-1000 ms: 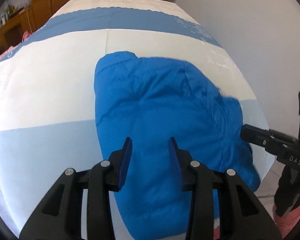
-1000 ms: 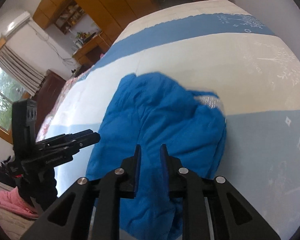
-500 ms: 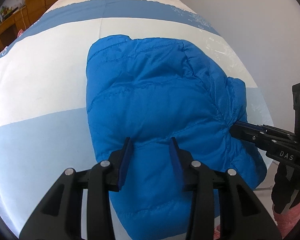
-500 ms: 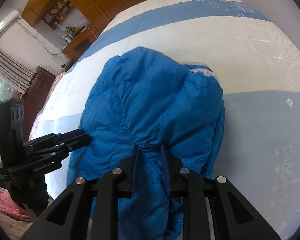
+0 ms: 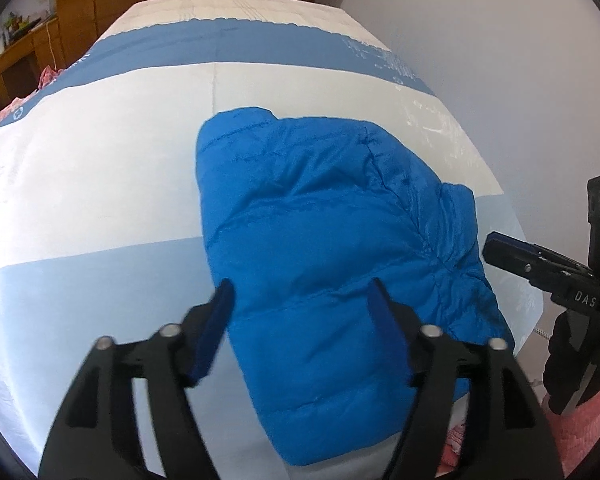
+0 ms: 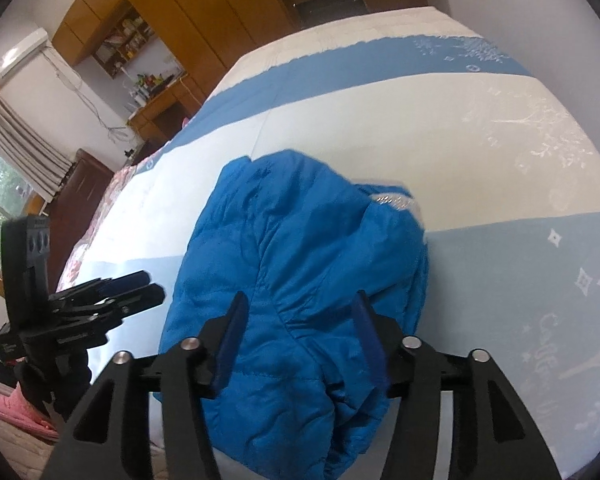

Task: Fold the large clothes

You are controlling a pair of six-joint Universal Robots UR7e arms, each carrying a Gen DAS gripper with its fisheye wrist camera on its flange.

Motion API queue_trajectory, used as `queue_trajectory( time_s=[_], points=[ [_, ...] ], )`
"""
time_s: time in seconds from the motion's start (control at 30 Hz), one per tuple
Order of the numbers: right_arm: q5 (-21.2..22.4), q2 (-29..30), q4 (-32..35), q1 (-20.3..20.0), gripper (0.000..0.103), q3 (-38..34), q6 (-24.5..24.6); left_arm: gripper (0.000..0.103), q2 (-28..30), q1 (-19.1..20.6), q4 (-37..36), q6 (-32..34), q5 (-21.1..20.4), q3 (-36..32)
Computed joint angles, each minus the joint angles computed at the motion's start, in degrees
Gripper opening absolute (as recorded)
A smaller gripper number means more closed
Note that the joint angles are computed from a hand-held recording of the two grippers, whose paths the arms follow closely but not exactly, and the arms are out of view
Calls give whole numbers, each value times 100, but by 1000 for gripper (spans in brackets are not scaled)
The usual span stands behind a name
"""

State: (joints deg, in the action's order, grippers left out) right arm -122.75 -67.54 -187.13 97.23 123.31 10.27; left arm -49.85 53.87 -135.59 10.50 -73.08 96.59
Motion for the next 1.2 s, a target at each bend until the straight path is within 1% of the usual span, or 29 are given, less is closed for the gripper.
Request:
queue_trajectory(
  time_s=[0.03,0.1,0.13,0.2,0.27,0.33,0.4,0.5,0.6,0.63,0.73,0.87,0.97,1.1,1.2],
  points=[
    [-44,-9,-12,-1,71,4,12,76,-19,6,-16,6,8,6],
    [-92,-59,-40,-23,74,49,50,83,-42,29,4,43,26,-8],
    [-91,-82,-58,-45,80,79,74,84,-49,44,24,55,14,-14],
    [-57,-136,-90,-98,83,137,143,85,-48,75,65,53,3,-38],
    [89,-209,-106,-200,84,208,193,86,-31,108,150,27,-9,-75],
    [289,-289,-83,-337,88,261,234,86,-3,140,246,-10,-45,-120],
    [569,-356,-99,-487,89,332,232,86,19,173,349,0,-104,-173],
    [881,-399,-184,-651,94,433,213,87,66,220,498,3,-215,-248],
    [1395,-449,-258,-901,97,552,149,87,134,276,662,-7,-326,-335],
    [1634,-462,-274,-1021,99,594,114,87,182,319,772,-20,-415,-400],
    [2135,-468,-242,-1335,99,651,74,88,345,457,1126,-71,-657,-605],
    [3025,-432,-178,-1828,99,703,38,89,567,659,1520,-215,-961,-864],
    [3271,-350,-18,-2031,99,621,13,93,660,755,1495,-170,-1120,-929],
    [3969,-185,-24,-2374,99,556,9,100,873,893,1500,4,-1370,-1112],
    [4356,-54,-75,-2545,100,503,20,101,1060,1054,1606,52,-1657,-1315]
  ],
)
